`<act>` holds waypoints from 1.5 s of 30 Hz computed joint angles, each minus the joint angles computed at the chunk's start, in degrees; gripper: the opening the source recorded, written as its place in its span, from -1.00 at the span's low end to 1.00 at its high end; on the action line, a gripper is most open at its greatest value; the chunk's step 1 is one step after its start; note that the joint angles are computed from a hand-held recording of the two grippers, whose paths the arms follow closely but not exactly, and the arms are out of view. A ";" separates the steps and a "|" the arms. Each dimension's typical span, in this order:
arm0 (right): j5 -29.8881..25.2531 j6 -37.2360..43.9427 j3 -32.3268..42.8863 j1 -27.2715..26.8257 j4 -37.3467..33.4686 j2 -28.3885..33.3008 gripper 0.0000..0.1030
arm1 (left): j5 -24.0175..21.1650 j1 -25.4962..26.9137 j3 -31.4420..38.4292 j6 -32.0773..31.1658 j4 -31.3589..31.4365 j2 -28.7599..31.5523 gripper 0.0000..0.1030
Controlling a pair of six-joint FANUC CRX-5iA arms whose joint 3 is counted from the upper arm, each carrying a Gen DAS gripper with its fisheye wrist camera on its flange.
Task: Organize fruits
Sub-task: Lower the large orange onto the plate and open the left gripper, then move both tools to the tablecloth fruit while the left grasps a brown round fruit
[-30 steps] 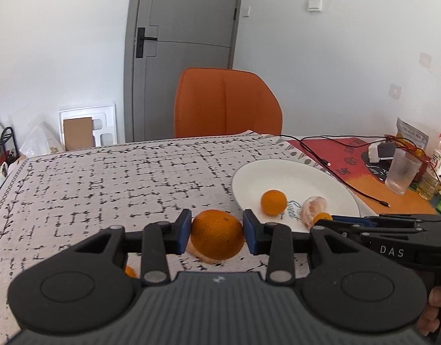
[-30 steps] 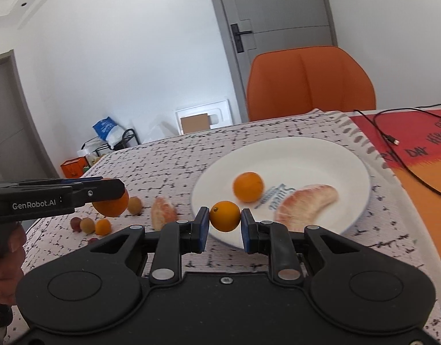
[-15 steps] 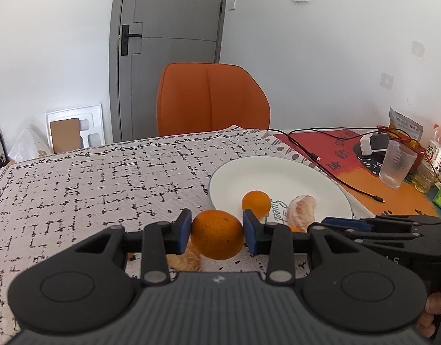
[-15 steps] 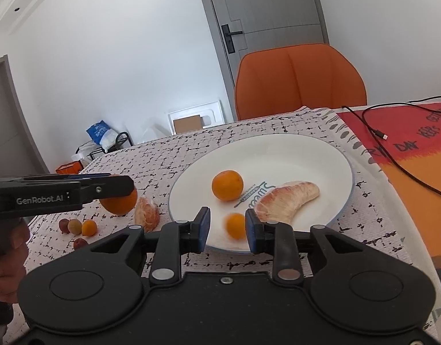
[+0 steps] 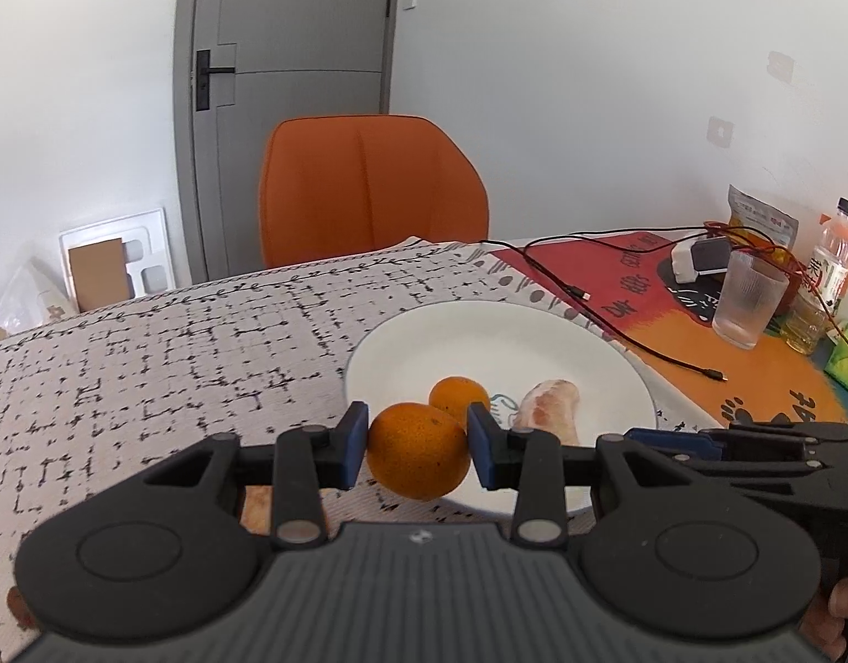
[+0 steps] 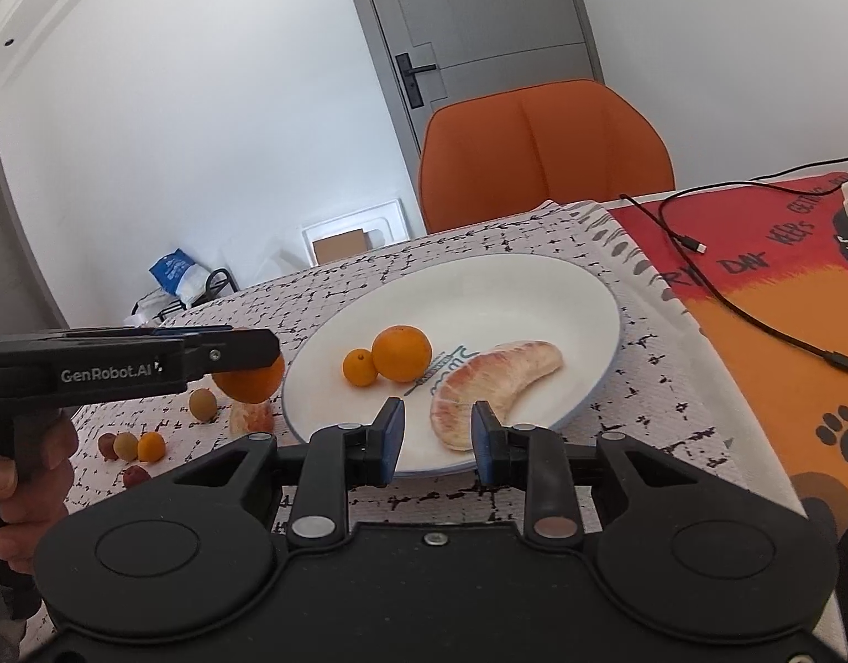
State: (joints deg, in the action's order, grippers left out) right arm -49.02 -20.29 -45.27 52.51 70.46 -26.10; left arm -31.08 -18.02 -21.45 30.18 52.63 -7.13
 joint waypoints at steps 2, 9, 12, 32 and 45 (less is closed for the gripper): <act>-0.22 -0.30 -0.23 0.13 0.05 -0.32 -0.45 | 0.14 -0.53 0.41 -0.08 -0.12 0.40 -0.28; -0.61 -0.79 -0.61 0.42 0.24 -0.86 -0.45 | 1.40 -2.00 0.80 -2.01 1.33 1.01 -0.22; -0.32 -0.81 -0.52 0.17 0.21 -0.73 -0.44 | 1.60 -1.87 1.06 -0.96 -0.44 0.67 -0.17; -0.98 -0.19 1.71 1.82 1.26 1.79 -0.02 | 1.76 4.48 -1.69 5.85 -6.07 -3.99 0.65; 1.47 0.24 3.78 1.86 3.43 4.94 0.55 | 1.56 10.15 -5.12 6.39 -6.45 -7.89 0.76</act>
State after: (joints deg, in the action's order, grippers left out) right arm -47.55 -20.05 -41.49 54.37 73.89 -21.16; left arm -29.53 -7.87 -26.57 36.56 46.19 -15.02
